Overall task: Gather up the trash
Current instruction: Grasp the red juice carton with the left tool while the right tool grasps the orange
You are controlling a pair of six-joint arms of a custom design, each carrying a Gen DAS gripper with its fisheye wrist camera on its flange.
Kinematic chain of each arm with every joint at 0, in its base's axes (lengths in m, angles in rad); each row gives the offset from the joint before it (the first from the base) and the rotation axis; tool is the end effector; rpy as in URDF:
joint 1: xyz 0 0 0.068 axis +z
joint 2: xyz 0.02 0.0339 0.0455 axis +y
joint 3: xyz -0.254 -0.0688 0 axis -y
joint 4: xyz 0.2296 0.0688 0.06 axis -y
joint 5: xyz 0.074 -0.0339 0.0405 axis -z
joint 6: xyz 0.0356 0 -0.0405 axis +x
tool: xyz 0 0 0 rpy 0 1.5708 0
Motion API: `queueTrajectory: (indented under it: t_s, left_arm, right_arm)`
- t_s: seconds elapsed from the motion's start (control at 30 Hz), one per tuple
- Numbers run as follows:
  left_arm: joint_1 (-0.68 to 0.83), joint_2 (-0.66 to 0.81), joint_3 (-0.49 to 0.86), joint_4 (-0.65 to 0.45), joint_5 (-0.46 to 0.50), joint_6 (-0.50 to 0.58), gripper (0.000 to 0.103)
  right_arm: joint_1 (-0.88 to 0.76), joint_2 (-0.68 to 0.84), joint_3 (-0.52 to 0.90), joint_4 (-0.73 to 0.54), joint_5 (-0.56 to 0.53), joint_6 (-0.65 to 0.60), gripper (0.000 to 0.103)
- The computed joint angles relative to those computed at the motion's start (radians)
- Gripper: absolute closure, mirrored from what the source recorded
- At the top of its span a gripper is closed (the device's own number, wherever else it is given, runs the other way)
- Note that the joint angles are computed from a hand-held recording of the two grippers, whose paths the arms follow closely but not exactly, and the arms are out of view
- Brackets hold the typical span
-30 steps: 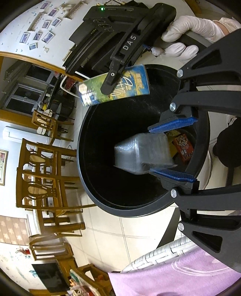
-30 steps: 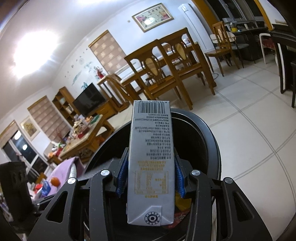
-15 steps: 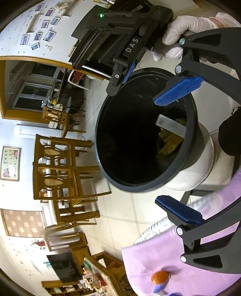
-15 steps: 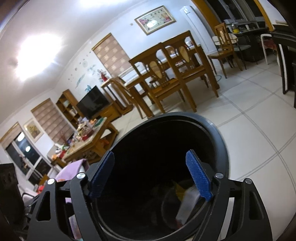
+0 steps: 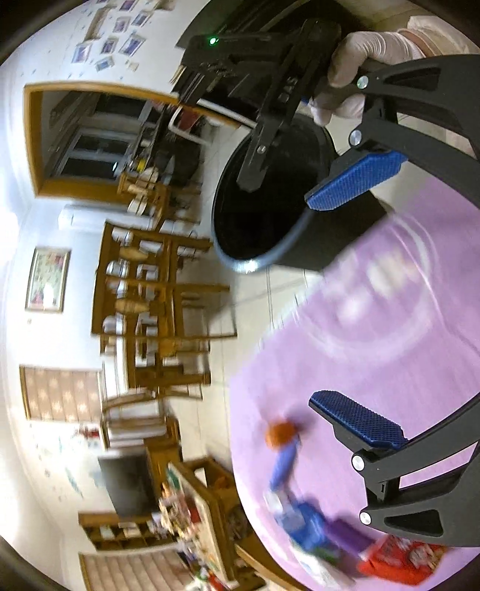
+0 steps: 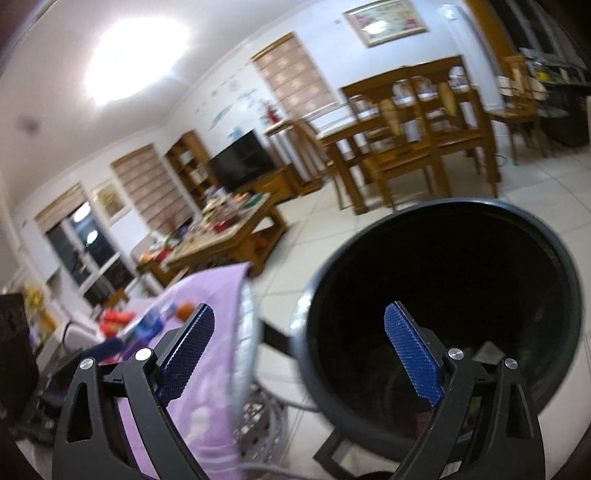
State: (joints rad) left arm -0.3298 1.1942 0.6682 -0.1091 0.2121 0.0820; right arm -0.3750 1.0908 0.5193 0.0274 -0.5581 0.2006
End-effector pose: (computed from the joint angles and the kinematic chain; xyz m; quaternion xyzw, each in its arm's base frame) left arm 0.2273 -0.0857 0.2218 0.2282 0.8590 -0.1492 0.4333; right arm 0.2092 -0.0621 0.2111 0.1080 0.8414 0.1979 0.4912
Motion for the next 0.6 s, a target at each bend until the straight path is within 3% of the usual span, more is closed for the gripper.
queueTrajectory:
  t_s: [0.3,0.47,0.6]
  left_arm:
    - [0.548,-0.013,-0.023,-0.069,0.237,0.164,0.006]
    - [0.784,0.091,0.03,-0.095,0.287,0.268,0.006]
    - [0.848,0.202,0.108,-0.128,0.279,0.337,0.006]
  right_arm:
    - [0.424,0.072,0.1,-0.026,0.261,0.041,0.011]
    - [0.645,0.185,0.172,0.0,0.379,0.069,0.011]
    - [0.755,0.288,0.252,0.0,0.428,0.084,0.011]
